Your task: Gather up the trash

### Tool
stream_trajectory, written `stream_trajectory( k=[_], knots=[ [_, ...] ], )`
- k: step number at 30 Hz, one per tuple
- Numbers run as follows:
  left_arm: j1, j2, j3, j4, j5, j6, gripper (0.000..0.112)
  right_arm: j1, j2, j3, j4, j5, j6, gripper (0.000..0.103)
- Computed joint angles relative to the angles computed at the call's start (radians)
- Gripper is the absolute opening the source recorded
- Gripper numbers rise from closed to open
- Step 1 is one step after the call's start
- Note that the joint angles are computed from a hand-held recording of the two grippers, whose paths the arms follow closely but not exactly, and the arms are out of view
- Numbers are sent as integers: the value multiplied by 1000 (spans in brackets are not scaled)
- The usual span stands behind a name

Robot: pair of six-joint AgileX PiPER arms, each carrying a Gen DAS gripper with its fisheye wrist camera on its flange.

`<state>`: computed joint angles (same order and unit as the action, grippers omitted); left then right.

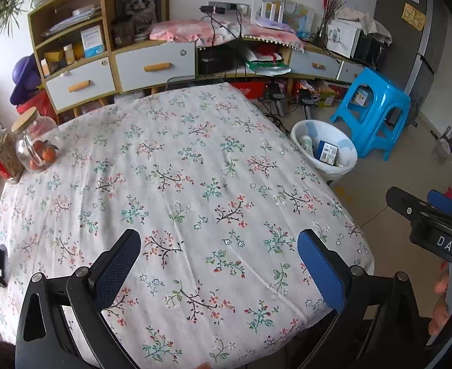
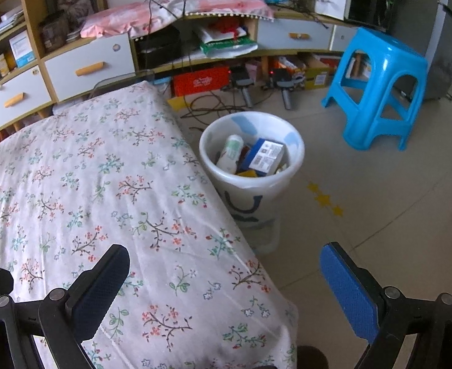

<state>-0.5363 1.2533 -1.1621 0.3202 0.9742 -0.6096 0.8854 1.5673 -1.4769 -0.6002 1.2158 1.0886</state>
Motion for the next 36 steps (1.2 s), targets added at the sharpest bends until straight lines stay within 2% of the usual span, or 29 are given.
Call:
stream_trajectory(
  k=[36],
  knots=[
    [-37, -14, 1, 13, 8, -29, 103, 7, 7, -5, 9, -7, 1, 102]
  ],
)
